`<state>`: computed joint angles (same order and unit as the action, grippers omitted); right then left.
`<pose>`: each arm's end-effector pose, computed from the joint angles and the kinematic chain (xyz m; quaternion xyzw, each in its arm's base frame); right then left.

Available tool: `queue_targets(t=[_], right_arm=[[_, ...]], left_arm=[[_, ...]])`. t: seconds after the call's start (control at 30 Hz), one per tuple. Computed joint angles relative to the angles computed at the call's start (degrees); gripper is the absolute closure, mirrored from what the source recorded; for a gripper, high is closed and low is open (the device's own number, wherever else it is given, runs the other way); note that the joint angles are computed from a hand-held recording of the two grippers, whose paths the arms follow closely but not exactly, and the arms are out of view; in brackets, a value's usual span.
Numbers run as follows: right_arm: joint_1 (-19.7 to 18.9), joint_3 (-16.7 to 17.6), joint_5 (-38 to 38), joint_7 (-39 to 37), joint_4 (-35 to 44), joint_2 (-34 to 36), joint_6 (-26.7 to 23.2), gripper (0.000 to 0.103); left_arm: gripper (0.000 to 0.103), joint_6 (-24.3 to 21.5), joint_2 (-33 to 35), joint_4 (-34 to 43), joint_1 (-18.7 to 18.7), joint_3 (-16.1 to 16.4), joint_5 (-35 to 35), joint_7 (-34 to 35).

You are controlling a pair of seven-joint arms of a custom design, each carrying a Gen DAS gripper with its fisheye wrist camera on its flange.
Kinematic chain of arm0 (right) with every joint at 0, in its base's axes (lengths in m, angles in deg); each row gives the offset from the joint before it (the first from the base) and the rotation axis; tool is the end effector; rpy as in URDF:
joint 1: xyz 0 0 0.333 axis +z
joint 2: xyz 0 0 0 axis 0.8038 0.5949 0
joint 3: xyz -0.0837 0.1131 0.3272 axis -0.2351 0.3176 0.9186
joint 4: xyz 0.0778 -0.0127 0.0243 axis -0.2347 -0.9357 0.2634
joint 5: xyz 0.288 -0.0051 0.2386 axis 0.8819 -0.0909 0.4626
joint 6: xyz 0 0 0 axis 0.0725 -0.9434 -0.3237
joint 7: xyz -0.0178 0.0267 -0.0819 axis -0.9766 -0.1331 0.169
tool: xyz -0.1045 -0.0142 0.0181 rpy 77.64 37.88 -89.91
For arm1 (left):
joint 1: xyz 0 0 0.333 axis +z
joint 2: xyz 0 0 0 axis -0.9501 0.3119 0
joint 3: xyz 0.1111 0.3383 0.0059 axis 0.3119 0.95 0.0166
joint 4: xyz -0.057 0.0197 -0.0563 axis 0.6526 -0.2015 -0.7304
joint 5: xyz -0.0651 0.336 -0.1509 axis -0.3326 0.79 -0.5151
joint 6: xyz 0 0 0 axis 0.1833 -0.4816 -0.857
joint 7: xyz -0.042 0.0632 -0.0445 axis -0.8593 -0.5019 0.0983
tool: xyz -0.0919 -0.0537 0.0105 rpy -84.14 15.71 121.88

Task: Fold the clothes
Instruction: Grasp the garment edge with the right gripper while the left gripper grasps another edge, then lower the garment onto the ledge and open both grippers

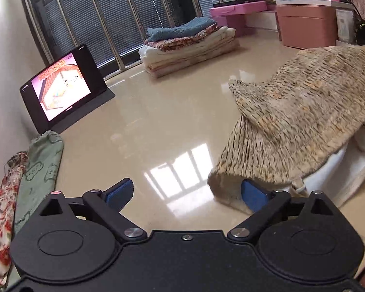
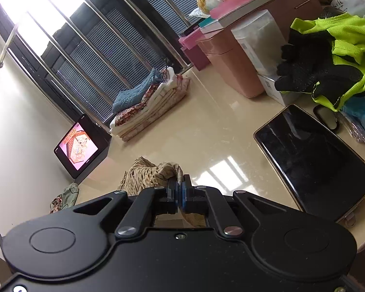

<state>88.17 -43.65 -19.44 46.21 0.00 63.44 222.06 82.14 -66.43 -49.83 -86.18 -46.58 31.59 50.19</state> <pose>0.6706 0.4069 0.4720 -0.5327 0.6650 -0.0634 0.5196 0.6527 -0.2121 0.4516 -0.5455 0.7176 -0.2249 0.3701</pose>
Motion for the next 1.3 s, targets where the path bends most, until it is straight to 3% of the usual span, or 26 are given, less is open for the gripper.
queue_targets(t=[0.07, 0.1, 0.13, 0.17, 0.2, 0.23, 0.27, 0.33, 0.43, 0.53, 0.6, 0.7, 0.77, 0.8, 0.83, 0.93, 0.97, 1.03, 1.17, 1.2, 1.23, 1.3], right_arm=[[-0.4, 0.5, -0.2, -0.5, 0.0, 0.1, 0.1, 0.101], [-0.4, 0.6, -0.3, -0.6, 0.3, 0.3, 0.0, 0.101], [-0.6, 0.8, -0.4, -0.9, 0.6, 0.5, 0.0, 0.101], [-0.8, 1.0, -0.6, -1.2, 1.0, 0.8, -0.1, 0.101], [-0.9, 1.1, -0.7, -1.4, 2.1, 1.4, -0.6, 0.101], [-1.3, 1.5, -0.9, -1.7, 3.4, 2.1, -1.0, 0.101], [-1.8, 2.0, -1.2, -2.2, 5.2, 2.9, -1.4, 0.101], [-2.0, 2.1, -2.1, -2.9, 9.9, 5.1, -2.6, 0.101], [-0.3, -1.8, -4.4, -2.4, 18.3, 8.5, -4.8, 0.101], [2.4, -8.6, -7.7, 0.6, 26.5, 11.5, -6.0, 0.101], [3.7, -12.1, -10.0, 2.4, 29.0, 12.0, -5.2, 0.101], [8.3, -20.0, -13.4, 4.6, 25.6, 9.9, -2.3, 0.101], [12.9, -26.9, -16.7, 5.8, 21.7, 8.4, -4.4, 0.101], [14.3, -27.8, -17.9, 4.7, 20.3, 7.8, -7.1, 0.101], [14.6, -26.8, -18.8, 2.5, 19.1, 7.0, -9.9, 0.101], [11.5, -18.2, -21.6, -2.5, 17.8, 5.9, -20.4, 0.1], [11.4, -17.0, -22.1, -2.7, 16.8, 5.7, -22.2, 0.1], [11.8, -16.1, -23.7, -1.5, 13.9, 5.1, -23.6, 0.1], [12.1, -14.8, -26.6, 2.0, 8.0, 3.2, -20.9, 0.097], [12.0, -14.6, -27.5, 2.5, 7.5, 3.0, -20.7, 0.093], [11.9, -14.4, -28.5, 2.9, 7.1, 2.9, -20.6, 0.084], [11.9, -14.2, -30.8, 3.7, 6.6, 2.6, -20.2, 0.073]], left_arm=[[0.011, -0.2, 1.1, 1.4, 1.1, -1.1, -3.7, 1.8], [0.023, 0.5, 1.8, 2.2, 1.3, -1.1, -4.9, 1.9], [0.044, 1.0, 2.6, 3.1, 1.4, -1.1, -6.2, 2.3], [0.057, 1.4, 3.3, 4.1, 1.5, -1.1, -7.5, 2.7], [0.085, 1.6, 4.1, 5.1, 2.3, -2.1, -10.4, 5.0], [0.096, 1.0, 5.0, 6.3, 2.7, -2.9, -13.5, 6.8], [0.096, 0.3, 5.6, 7.3, 2.4, -2.7, -15.4, 7.0], [0.099, 1.8, 5.7, 8.3, -0.4, 1.2, -13.3, 3.1], [0.1, 2.9, 4.8, 10.2, -4.1, 7.1, -6.4, -4.8], [0.1, 1.0, 1.5, 11.9, -8.3, 13.1, 8.0, -15.8], [0.1, -2.8, -2.3, 11.0, -11.5, 15.7, 20.1, -22.8], [0.1, -10.1, -8.5, 6.4, -14.8, 16.1, 33.0, -25.8], [0.1, -12.4, -11.8, 1.9, -14.2, 13.9, 31.3, -20.9], [0.1, -12.9, -13.1, -0.5, -13.8, 12.9, 29.2, -18.2], [0.099, -13.9, -13.8, -2.7, -13.4, 12.0, 26.6, -14.9], [0.098, -16.2, -14.3, -8.7, -11.8, 9.2, 20.6, -9.4], [0.098, -16.7, -14.2, -10.4, -11.2, 8.3, 18.6, -8.1], [0.098, -16.7, -14.6, -13.8, -9.9, 6.7, 16.8, -8.1], [0.094, -16.6, -15.8, -17.9, -7.5, 3.8, 17.1, -11.8], [0.079, -17.0, -16.1, -18.4, -6.9, 3.2, 17.6, -13.0], [0.058, -17.4, -16.4, -18.9, -6.3, 2.5, 18.0, -14.1], [0.039, -17.7, -17.1, -19.8, -5.0, 1.3, 19.2, -16.3]])
